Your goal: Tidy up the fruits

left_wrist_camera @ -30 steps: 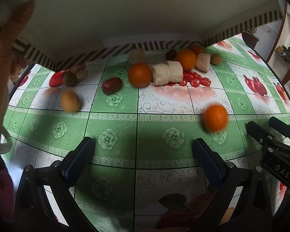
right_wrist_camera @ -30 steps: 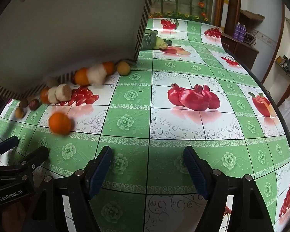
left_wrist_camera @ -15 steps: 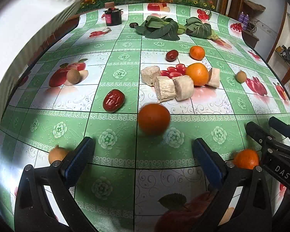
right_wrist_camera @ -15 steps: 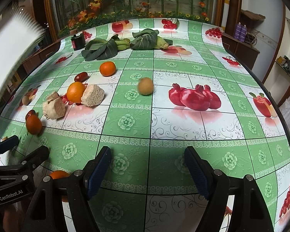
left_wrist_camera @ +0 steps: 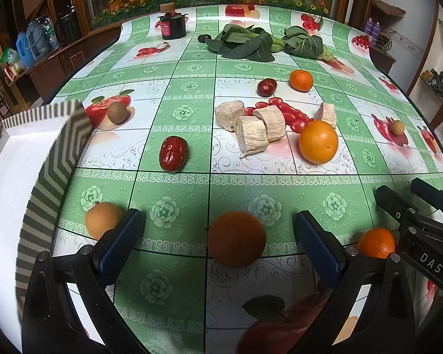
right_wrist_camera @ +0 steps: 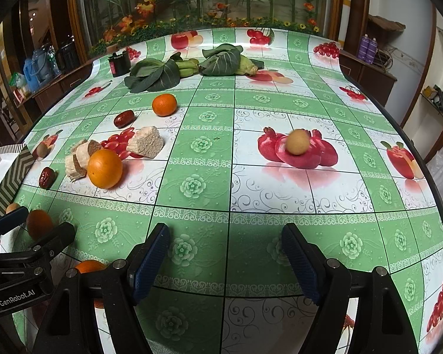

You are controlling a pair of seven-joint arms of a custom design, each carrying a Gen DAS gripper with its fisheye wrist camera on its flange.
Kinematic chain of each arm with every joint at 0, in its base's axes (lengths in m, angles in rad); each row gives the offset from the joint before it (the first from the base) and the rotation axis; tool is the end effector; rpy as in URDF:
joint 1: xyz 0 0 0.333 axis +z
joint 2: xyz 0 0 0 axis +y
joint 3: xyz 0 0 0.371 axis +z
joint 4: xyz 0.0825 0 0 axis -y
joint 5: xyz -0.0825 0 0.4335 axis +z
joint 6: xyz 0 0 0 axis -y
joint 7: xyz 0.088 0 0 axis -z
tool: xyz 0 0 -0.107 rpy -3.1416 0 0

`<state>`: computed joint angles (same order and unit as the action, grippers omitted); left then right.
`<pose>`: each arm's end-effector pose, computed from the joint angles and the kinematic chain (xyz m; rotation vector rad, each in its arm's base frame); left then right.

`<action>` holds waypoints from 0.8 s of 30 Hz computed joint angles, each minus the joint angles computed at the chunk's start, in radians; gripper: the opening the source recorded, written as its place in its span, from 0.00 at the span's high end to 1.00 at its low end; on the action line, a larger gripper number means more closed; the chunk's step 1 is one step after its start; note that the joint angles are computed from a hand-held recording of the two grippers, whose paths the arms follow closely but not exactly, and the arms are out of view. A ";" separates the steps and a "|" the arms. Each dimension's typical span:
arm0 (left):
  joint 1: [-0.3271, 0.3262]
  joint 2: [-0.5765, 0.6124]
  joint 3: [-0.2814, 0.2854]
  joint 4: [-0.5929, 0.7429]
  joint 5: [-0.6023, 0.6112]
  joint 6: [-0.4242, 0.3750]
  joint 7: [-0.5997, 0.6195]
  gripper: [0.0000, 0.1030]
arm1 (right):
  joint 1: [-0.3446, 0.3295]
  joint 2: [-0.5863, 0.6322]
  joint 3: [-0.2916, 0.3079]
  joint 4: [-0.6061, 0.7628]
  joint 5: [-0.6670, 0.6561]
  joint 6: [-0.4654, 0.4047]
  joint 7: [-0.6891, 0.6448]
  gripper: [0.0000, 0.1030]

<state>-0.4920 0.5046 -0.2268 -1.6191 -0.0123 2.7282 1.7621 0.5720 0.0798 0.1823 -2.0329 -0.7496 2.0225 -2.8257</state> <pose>0.6203 -0.4989 0.4305 -1.0039 2.6173 -0.8496 0.4740 0.3887 0.4424 -1.0855 2.5386 -0.8492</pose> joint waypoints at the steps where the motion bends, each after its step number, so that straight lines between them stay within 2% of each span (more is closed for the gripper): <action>1: 0.000 0.000 0.000 0.000 0.000 0.000 0.000 0.00 | 0.000 0.000 0.000 0.000 0.000 0.000 0.000 0.25; 20: 0.000 -0.001 0.001 0.000 -0.001 -0.001 0.002 0.00 | -0.001 -0.002 0.000 0.000 0.002 0.003 -0.005 0.23; 23: 0.038 0.004 -0.041 0.011 -0.029 -0.043 0.089 0.00 | -0.001 0.000 0.000 0.002 0.002 0.003 -0.004 0.23; 24: 0.034 0.005 -0.037 0.014 -0.030 -0.048 0.092 0.00 | -0.001 0.000 -0.001 0.001 0.002 0.003 -0.005 0.23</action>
